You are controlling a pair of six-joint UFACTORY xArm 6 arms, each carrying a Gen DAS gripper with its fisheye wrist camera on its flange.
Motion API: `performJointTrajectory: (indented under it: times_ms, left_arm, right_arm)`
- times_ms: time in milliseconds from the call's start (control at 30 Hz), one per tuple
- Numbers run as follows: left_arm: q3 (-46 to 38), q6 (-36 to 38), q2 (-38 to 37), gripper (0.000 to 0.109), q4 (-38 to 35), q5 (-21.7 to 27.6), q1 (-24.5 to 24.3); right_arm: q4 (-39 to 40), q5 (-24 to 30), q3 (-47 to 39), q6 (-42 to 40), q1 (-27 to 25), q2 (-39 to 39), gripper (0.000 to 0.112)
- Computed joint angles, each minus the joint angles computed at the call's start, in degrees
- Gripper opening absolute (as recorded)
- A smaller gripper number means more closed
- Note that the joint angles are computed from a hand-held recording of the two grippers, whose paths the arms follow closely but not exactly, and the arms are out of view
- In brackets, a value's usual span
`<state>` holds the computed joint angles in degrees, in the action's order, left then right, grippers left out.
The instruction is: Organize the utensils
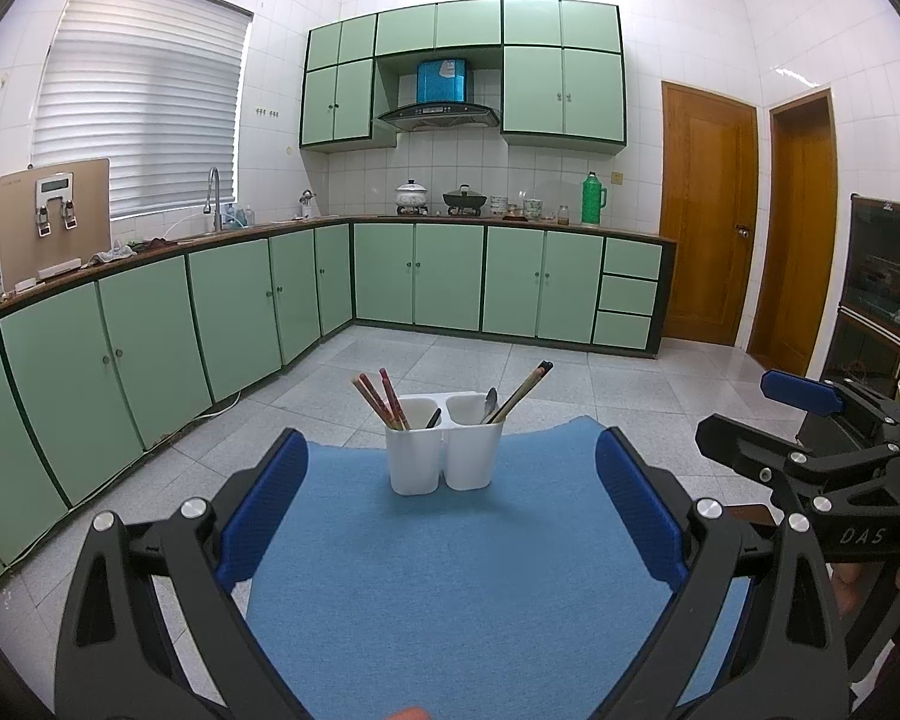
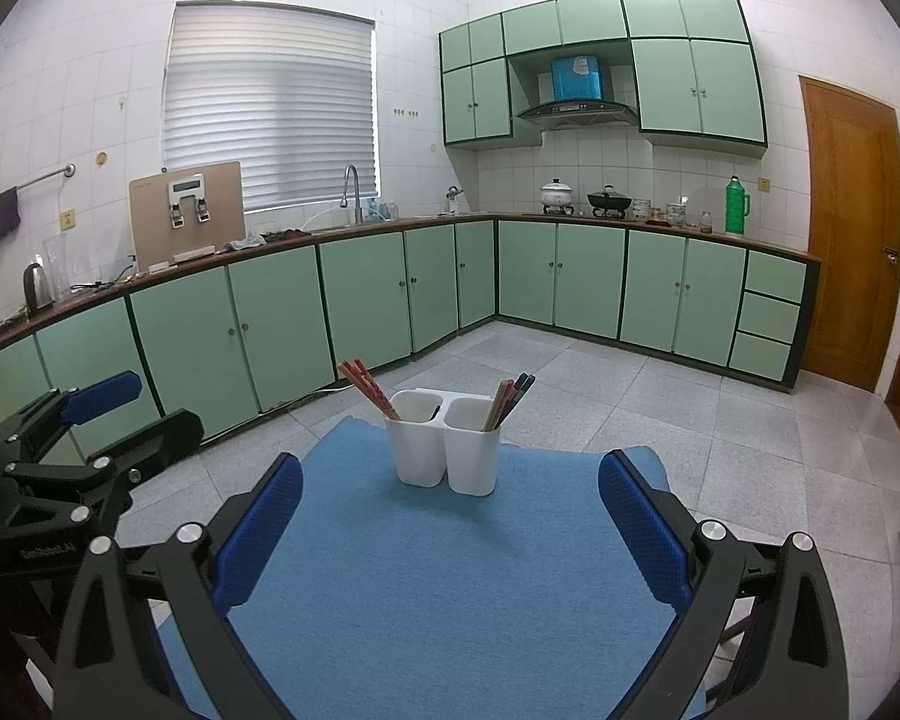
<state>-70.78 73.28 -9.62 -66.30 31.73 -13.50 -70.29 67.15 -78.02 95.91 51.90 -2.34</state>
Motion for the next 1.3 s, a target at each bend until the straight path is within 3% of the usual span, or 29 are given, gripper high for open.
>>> performJointTrajectory:
  times_ms: [1300]
  left_arm:
    - [1.4, -0.1, -0.9, 0.094, -0.3, -0.3, -0.3]
  right_arm:
    - [0.7, -1.1, 0.5, -0.5, -0.9, 0.3, 0.097]
